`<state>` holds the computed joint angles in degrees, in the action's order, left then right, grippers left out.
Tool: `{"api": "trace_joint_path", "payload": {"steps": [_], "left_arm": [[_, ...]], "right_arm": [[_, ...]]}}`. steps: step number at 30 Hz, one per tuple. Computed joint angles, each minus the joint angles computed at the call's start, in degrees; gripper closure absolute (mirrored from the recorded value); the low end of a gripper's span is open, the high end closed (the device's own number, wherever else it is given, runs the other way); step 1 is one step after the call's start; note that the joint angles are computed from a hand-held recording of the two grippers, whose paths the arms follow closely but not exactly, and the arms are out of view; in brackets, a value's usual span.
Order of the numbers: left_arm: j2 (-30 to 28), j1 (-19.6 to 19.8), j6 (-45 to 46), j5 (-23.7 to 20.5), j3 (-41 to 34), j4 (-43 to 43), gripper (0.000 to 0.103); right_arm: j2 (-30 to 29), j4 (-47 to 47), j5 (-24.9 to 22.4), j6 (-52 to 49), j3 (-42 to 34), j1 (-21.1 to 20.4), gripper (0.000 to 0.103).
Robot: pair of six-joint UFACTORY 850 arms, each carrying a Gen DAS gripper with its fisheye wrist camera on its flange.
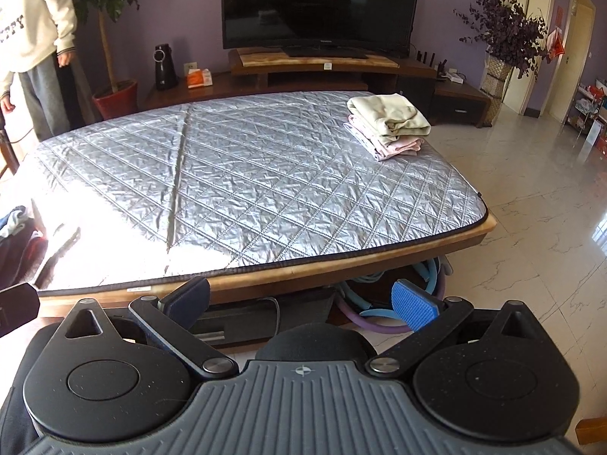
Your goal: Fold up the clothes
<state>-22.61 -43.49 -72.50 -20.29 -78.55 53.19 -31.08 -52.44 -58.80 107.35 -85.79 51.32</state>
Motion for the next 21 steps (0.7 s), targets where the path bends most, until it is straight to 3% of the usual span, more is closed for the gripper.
{"api": "trace_joint_path", "payload": {"steps": [12, 21], "left_arm": [[-8.9, 2.4, 20.2, -6.2, -10.6, -20.8, 0.001], [-12.4, 2.3, 22.6, -9.7, -14.7, -21.9, 0.001]], "right_arm": [[-8.1, 4.2, 0.1, -12.0, -10.8, -3.4, 0.000], [-8.9, 6.1, 2.4, -12.9, -11.2, -4.8, 0.000]]}}
